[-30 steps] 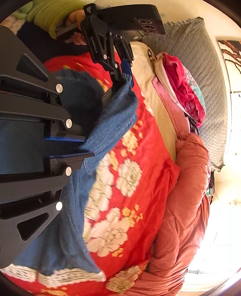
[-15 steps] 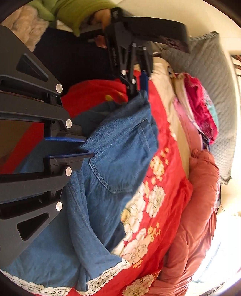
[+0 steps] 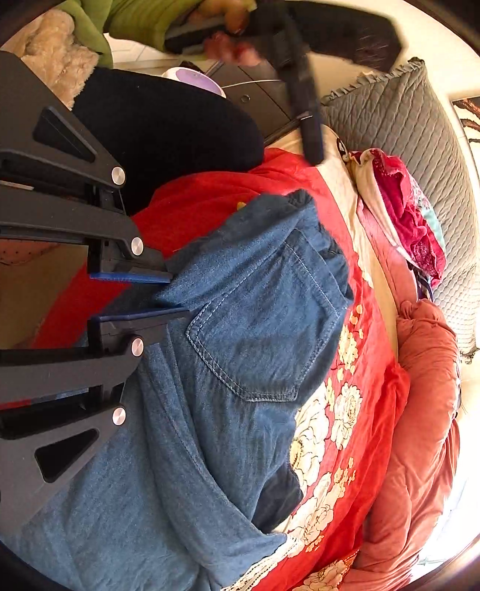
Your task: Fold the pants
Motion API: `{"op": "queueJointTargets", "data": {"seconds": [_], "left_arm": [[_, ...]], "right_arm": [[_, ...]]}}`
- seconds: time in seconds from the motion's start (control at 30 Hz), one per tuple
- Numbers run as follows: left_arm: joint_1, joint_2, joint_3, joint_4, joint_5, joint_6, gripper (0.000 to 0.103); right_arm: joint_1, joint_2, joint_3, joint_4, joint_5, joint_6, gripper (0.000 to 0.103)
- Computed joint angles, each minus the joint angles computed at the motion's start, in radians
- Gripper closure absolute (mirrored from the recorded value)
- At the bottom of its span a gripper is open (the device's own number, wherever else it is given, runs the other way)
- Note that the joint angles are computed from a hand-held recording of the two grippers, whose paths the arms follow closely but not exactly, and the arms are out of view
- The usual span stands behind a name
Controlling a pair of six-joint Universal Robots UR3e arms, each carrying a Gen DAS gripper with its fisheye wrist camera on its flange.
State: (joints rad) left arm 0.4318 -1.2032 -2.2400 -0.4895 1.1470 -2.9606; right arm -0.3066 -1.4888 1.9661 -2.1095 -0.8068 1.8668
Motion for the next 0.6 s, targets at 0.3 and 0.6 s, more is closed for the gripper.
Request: {"op": "queueJointTargets", "data": {"seconds": [0.3,0.6], "left_arm": [[-0.288,-0.461,0.304,0.062,0.159,-0.093,0.073],[-0.252,-0.462,0.182,0.153,0.135,-0.074,0.073]], "right_arm": [[-0.058,-0.038,-0.03,0.209,0.019,-0.093,0.084],[-0.109,-0.012,-0.123,0.163,0.115,0.048,0.07]]}}
